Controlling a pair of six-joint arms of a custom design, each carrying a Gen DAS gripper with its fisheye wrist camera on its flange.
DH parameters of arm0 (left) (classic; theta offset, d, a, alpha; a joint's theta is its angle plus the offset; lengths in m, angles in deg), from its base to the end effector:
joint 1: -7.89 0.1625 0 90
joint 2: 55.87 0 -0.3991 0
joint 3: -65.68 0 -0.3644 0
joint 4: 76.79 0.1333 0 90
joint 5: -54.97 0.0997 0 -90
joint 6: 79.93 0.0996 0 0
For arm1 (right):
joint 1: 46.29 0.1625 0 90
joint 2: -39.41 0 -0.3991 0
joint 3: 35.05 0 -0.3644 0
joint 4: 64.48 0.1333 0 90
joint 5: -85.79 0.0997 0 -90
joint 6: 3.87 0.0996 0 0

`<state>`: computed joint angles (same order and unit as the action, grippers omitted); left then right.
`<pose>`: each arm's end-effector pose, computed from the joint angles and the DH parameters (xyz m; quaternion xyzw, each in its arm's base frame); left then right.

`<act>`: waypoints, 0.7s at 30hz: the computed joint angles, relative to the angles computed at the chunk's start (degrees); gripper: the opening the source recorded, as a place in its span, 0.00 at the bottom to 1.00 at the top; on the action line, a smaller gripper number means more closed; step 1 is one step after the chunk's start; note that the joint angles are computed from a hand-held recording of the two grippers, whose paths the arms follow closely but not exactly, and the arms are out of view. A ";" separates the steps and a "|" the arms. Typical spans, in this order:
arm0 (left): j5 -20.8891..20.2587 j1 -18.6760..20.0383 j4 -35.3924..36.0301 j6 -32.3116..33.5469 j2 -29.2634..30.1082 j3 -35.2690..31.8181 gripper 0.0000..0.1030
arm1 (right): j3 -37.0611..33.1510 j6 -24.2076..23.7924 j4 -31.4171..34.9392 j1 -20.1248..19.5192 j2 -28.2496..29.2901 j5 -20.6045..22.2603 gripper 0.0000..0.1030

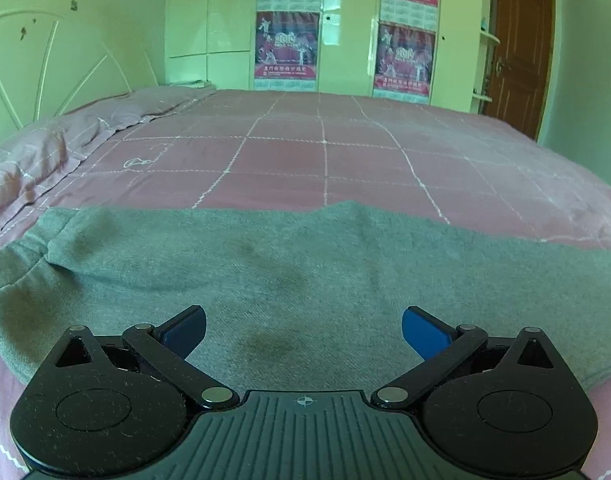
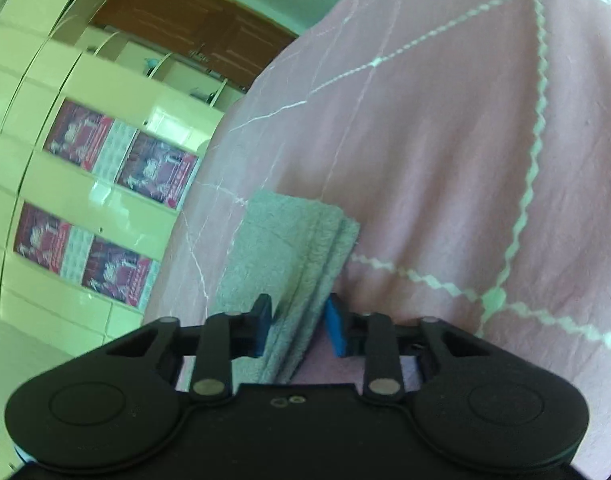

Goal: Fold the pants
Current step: 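Lift the leg end with the right tool and fold it toward the waistband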

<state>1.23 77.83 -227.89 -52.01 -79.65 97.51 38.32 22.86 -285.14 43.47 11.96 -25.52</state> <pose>-0.1111 -0.8645 0.3038 0.2188 0.8334 -0.4043 0.3069 0.0941 -0.7096 0.1755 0.2905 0.6770 -0.6760 0.0188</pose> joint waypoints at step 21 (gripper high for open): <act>-6.04 -2.79 -2.27 -8.85 -1.80 10.13 1.00 | -1.32 -4.97 -0.56 0.67 0.76 -2.27 0.09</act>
<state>-4.81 75.04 -230.16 -60.86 -81.45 107.64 37.00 17.89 -285.69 44.14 12.72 -27.79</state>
